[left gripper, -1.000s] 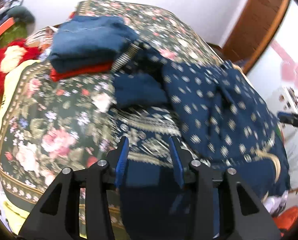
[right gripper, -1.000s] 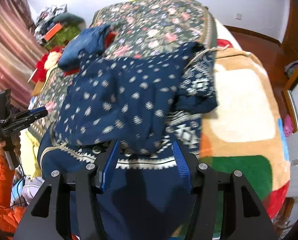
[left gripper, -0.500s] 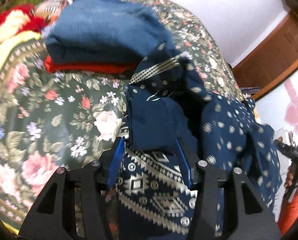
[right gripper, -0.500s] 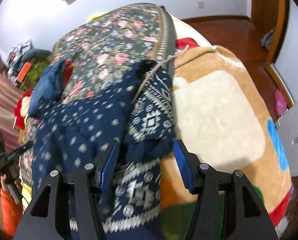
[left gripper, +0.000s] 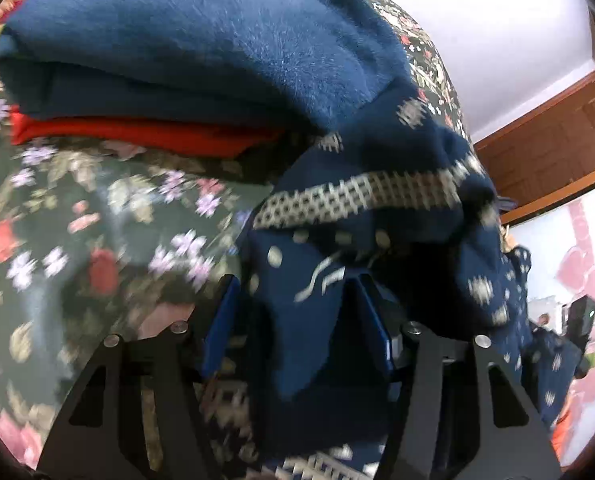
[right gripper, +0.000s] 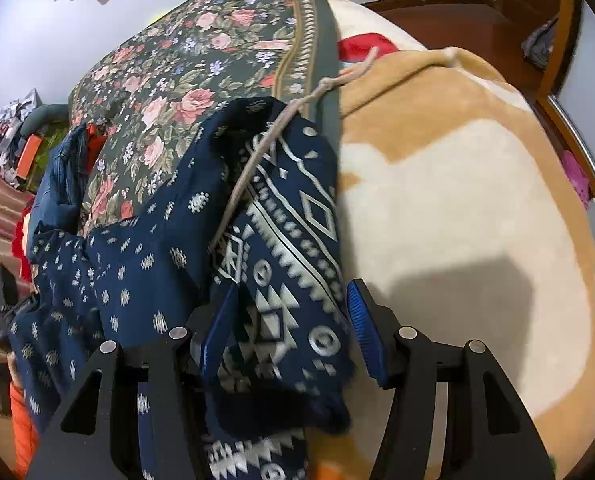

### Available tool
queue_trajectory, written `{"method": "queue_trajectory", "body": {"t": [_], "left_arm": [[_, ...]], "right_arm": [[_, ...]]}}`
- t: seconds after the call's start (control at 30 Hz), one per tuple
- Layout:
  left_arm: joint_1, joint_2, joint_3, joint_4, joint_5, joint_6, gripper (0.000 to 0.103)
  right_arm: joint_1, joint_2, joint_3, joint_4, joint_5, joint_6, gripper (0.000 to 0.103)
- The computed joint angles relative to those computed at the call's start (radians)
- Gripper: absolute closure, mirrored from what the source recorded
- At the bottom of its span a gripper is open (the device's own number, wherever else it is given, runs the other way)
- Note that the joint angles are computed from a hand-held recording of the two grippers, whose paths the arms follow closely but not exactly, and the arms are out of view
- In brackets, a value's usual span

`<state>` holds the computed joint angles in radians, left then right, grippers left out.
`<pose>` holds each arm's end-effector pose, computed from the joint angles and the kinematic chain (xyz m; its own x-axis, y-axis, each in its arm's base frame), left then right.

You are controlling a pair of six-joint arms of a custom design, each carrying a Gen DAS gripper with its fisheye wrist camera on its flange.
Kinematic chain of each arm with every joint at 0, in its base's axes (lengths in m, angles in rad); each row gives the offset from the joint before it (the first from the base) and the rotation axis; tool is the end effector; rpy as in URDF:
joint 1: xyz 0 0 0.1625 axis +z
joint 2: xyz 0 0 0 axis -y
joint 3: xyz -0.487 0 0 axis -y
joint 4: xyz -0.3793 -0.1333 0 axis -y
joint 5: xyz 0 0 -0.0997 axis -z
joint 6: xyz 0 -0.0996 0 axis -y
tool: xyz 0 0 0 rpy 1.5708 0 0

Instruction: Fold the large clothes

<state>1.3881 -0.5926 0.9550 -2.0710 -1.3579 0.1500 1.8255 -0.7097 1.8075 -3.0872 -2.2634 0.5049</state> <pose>-0.0064 -0.8843 0.2173 -0.9287 0.2929 -0.2275 0.3224 0.9408 -0.1046 0.2349 -0.6255 0.1127 -0.8204 0.4778 0.3140 0.1904 0.7461 -0.6380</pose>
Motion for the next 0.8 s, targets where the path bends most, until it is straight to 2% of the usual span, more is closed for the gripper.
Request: {"method": "queue_trajectory", "body": {"t": [0.13,0.3,0.33,0.4,0.43,0.47,0.5,0.57,0.7,0.8], "left_arm": [[0.004,0.042,-0.057,-0.005,-0.03,-0.019,0.043],[-0.009,0.061,-0.072,-0.031,-0.018,-0.01,0.042],[-0.012,0.06,-0.069,-0.038,-0.014,-0.012,0.044],[-0.019,0.042,-0.033,-0.069,-0.011,0.002,0.067],[-0.026,0.03,-0.008,-0.091,0.01,0.009,0.072],[-0.034,0.013,0.026,-0.123,0.031,0.03,0.086],[-0.038,0.001,0.044,-0.131,0.027,0.042,0.093],[-0.048,-0.033,0.096,-0.165,0.022,0.055,0.098],[-0.069,-0.125,0.202,-0.248,-0.072,0.092,0.098],[-0.098,-0.19,0.275,-0.314,-0.095,0.126,0.099]], "right_arm": [[-0.009,0.016,-0.018,-0.019,0.002,-0.025,0.052],[-0.004,0.028,-0.039,-0.017,-0.02,-0.036,0.078],[0.002,0.029,-0.041,-0.015,-0.032,-0.042,0.081],[0.017,0.03,-0.042,-0.038,-0.052,-0.064,0.087],[0.025,0.029,-0.04,-0.054,-0.058,-0.078,0.088],[0.034,0.027,-0.038,-0.073,-0.064,-0.092,0.088],[0.042,0.023,-0.034,-0.094,-0.062,-0.104,0.089],[0.057,0.017,-0.033,-0.12,-0.059,-0.122,0.089],[0.097,0.022,-0.052,-0.167,-0.081,-0.179,0.09],[0.128,0.042,-0.082,-0.211,-0.107,-0.241,0.091]]}}
